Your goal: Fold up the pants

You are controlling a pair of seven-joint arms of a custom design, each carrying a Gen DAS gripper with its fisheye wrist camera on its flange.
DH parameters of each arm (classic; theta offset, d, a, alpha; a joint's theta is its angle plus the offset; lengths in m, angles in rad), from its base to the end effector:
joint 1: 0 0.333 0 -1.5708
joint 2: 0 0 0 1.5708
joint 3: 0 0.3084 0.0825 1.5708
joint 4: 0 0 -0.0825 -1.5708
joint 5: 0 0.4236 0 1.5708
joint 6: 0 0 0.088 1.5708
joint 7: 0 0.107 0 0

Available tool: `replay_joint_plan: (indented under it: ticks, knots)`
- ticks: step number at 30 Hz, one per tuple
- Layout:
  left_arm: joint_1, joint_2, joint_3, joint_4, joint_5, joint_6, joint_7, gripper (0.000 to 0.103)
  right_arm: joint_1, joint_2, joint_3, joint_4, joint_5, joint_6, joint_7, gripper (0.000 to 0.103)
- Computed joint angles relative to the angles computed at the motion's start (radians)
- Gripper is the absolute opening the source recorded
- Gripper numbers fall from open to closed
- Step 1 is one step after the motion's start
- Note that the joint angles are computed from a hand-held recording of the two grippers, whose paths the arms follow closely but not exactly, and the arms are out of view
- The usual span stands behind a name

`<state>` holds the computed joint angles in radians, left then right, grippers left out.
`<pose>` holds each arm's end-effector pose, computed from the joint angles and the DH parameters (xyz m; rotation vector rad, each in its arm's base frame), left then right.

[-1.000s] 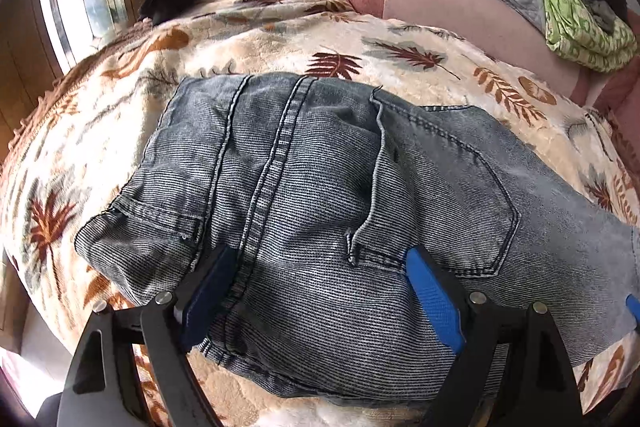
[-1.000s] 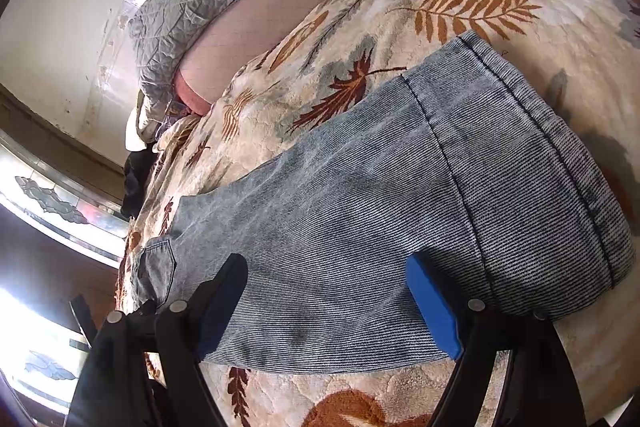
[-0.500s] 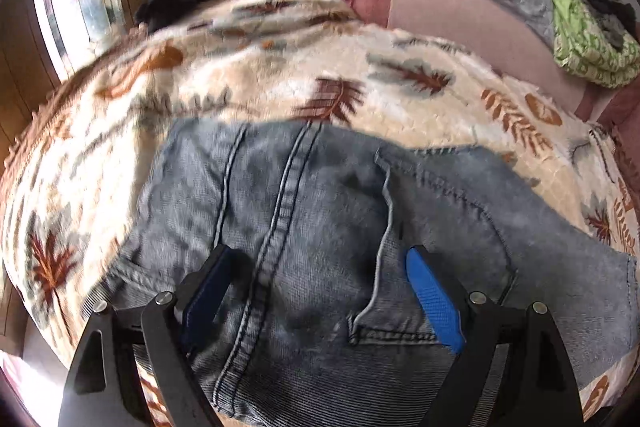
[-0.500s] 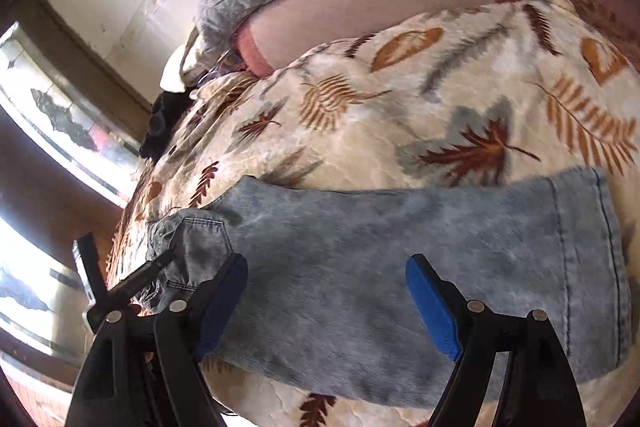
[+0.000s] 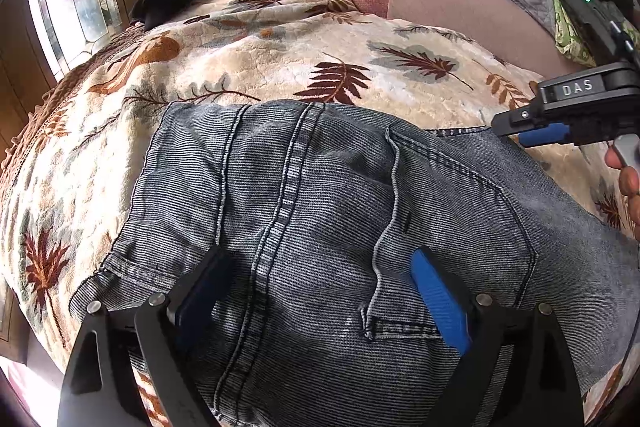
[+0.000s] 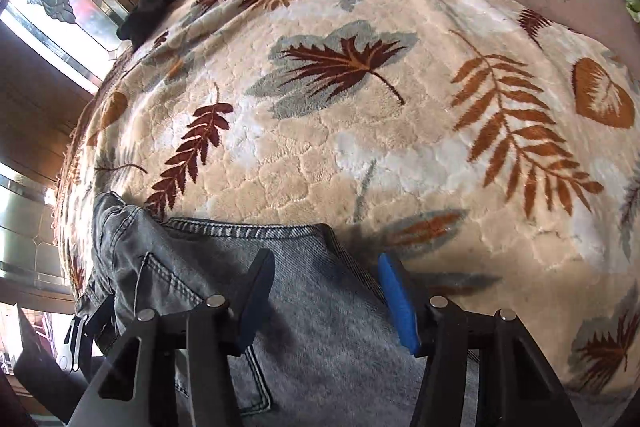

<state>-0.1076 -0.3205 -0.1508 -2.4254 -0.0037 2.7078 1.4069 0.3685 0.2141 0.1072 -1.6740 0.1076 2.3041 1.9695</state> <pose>0.5035 -0.1354 0.4669 -1.8129 2.0013 -0.6660 0.6219 0.3167 0.5017 -1.9305 1.9025 -0.0458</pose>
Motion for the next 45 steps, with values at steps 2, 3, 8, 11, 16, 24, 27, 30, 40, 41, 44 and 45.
replay_joint_plan:
  ticks: [2, 3, 8, 11, 16, 24, 27, 30, 40, 41, 44, 45]
  knots:
    - [-0.004, 0.004, 0.005, 0.002, -0.010, 0.001, 0.008, 0.093, -0.002, 0.038, 0.006, 0.043, 0.013, -0.020, -0.025, 0.048]
    - [-0.005, 0.005, 0.006, 0.004, -0.014, 0.000, 0.008, 0.093, -0.001, 0.056, 0.010, 0.063, 0.017, -0.034, -0.047, 0.042]
    - [-0.007, 0.006, 0.010, 0.007, -0.025, -0.004, 0.013, 0.093, 0.049, 0.084, -0.009, 0.111, -0.117, -0.090, -0.034, 0.006]
    - [-0.011, 0.004, 0.014, 0.004, -0.039, -0.002, 0.027, 0.093, 0.081, 0.039, -0.018, 0.072, -0.226, -0.061, -0.004, 0.005]
    - [0.005, 0.003, -0.004, 0.003, -0.013, -0.002, -0.002, 0.093, 0.134, 0.012, -0.025, 0.057, -0.483, -0.060, 0.066, 0.005]
    - [0.010, 0.002, -0.013, -0.004, 0.031, 0.008, -0.019, 0.093, 0.135, 0.078, -0.038, 0.075, -0.497, -0.050, 0.116, 0.007]
    - [0.006, 0.002, -0.007, -0.003, 0.027, 0.006, -0.019, 0.093, 0.112, 0.020, -0.031, 0.018, -0.438, 0.009, 0.153, 0.010]
    - [0.002, 0.002, -0.003, -0.003, 0.021, 0.007, -0.012, 0.093, 0.096, -0.059, -0.027, -0.069, -0.418, 0.063, 0.218, 0.010]
    - [0.010, -0.005, -0.015, -0.012, 0.050, 0.014, -0.025, 0.093, 0.040, -0.110, 0.017, -0.224, -0.047, 0.185, 0.160, 0.014]
    - [0.006, -0.006, -0.010, -0.014, 0.044, 0.016, -0.019, 0.093, 0.046, -0.127, 0.017, -0.235, -0.074, 0.202, 0.175, 0.014]
    - [0.007, -0.004, -0.010, -0.013, 0.045, 0.016, -0.018, 0.093, 0.059, -0.185, 0.023, -0.284, -0.158, 0.254, 0.214, 0.014]
    - [0.012, -0.002, -0.015, -0.011, 0.053, 0.014, -0.026, 0.093, 0.057, -0.195, 0.026, -0.300, -0.122, 0.274, 0.195, 0.016]
